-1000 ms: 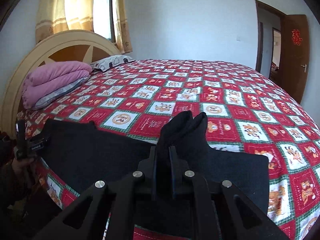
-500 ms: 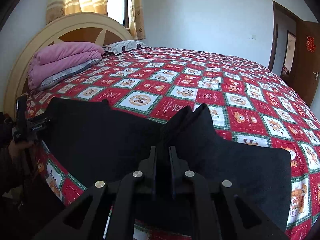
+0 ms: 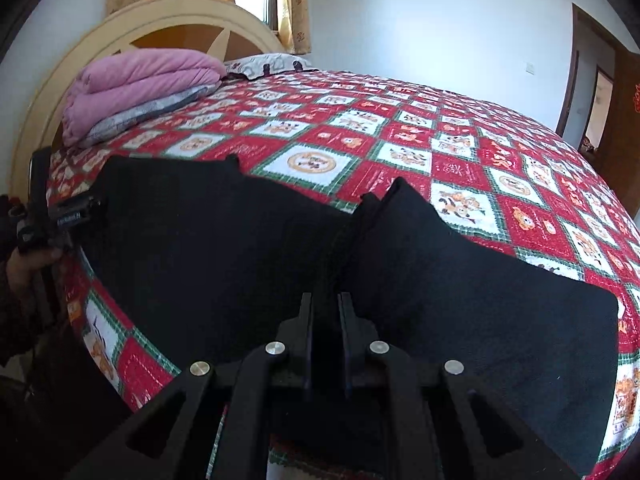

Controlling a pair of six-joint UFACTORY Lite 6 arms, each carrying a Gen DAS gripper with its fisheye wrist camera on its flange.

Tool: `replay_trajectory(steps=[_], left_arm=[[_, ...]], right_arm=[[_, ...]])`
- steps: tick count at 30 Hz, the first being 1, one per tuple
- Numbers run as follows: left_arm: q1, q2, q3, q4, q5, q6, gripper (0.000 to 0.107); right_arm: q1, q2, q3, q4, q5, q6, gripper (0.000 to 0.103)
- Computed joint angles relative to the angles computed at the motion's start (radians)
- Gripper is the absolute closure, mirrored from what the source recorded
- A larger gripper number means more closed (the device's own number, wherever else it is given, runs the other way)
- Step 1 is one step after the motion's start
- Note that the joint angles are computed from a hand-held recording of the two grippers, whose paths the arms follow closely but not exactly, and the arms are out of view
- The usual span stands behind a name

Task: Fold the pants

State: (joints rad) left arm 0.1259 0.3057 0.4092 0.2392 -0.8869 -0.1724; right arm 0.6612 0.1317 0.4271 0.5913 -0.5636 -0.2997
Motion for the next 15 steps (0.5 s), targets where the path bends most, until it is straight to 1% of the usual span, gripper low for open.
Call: replay_trajectory(steps=[4, 8, 10, 11, 12, 15], left_arm=[[0.0, -0.002, 0.0, 0.001, 0.005, -0.001, 0.004], [0.001, -0.005, 0.001, 0.003, 0.01, -0.003, 0.004], [0.004, -0.015, 0.006, 0.014, 0.03, -0.011, 0.004], [0.007, -0.021, 0.007, 0.021, 0.039, -0.016, 0.004], [0.011, -0.025, 0.009, 0.031, 0.048, -0.021, 0.004], [0.025, -0.044, 0.014, 0.055, 0.072, -0.035, 0.004]], right_arm=[[0.019, 0.028, 0.011, 0.033, -0.001, -0.045, 0.092], [0.106, 0.071, 0.044, 0.232, -0.033, -0.276, 0.087], [0.155, 0.082, 0.053, 0.328, -0.058, -0.375, 0.082], [0.17, 0.064, 0.042, 0.329, -0.05, -0.386, 0.077], [0.166, 0.034, 0.022, 0.289, -0.026, -0.366, 0.072], [0.12, -0.091, -0.046, 0.143, 0.073, -0.3, 0.07]])
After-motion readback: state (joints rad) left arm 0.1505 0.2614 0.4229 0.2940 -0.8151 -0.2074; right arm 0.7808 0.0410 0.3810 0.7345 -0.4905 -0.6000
